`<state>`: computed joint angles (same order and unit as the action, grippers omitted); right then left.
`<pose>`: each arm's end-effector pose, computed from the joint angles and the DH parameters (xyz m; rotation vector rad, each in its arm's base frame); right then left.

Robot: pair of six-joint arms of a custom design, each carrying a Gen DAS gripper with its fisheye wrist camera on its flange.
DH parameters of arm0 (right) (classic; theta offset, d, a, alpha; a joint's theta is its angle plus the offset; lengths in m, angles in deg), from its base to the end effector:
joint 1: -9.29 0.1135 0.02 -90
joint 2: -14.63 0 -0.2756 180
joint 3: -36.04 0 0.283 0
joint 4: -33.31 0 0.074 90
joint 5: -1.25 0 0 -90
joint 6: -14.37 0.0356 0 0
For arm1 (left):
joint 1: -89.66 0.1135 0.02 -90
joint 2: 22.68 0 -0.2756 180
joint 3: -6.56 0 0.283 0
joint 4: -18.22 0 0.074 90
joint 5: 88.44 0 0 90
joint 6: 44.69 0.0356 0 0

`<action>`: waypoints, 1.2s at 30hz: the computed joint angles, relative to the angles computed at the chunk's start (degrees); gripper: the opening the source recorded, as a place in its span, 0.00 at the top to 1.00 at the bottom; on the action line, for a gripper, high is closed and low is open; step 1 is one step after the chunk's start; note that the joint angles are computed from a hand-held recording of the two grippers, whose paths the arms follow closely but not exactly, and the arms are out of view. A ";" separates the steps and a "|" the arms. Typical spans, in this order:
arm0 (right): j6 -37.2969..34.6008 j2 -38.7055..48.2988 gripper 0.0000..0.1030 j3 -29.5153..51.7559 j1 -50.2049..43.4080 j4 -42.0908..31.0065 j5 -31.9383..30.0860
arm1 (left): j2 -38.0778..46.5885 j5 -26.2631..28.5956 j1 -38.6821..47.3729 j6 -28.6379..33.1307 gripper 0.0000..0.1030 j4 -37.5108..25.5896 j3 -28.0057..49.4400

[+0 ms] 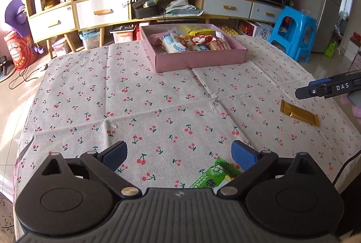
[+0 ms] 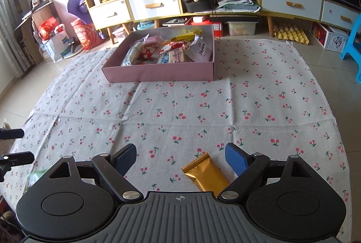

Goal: Organize snacks
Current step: 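Grasp the green packet with the left tool while the right tool grasps the gold bar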

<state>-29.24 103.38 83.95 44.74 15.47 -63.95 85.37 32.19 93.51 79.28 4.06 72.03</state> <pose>0.2395 0.1522 0.1131 0.3845 2.4285 0.0429 0.3715 0.0068 0.0966 0.8137 2.2682 -0.3897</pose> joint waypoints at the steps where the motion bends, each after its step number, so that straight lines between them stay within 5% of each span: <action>1: -0.10 0.43 0.15 0.10 0.24 -0.52 -0.01 | 0.49 0.61 0.50 1.20 0.04 -1.19 0.40; 8: -0.16 1.64 0.15 -0.44 0.15 -1.33 -3.14 | 4.14 4.73 2.78 9.24 0.04 -13.92 5.67; 17: -1.03 8.43 0.15 4.25 -0.26 -8.05 -7.77 | 6.46 3.67 3.16 18.45 0.06 -23.71 9.23; 25: -0.56 9.55 0.14 5.19 -0.34 -10.42 -5.58 | 5.65 -1.37 0.98 21.73 0.16 -22.33 6.72; 36: -0.22 11.26 0.14 5.49 -2.14 -11.45 -4.72 | 5.86 -5.75 0.17 18.74 0.36 -18.59 6.06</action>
<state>-29.45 114.64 89.43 42.60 4.02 -68.66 91.23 26.44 93.68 98.03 -14.53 78.09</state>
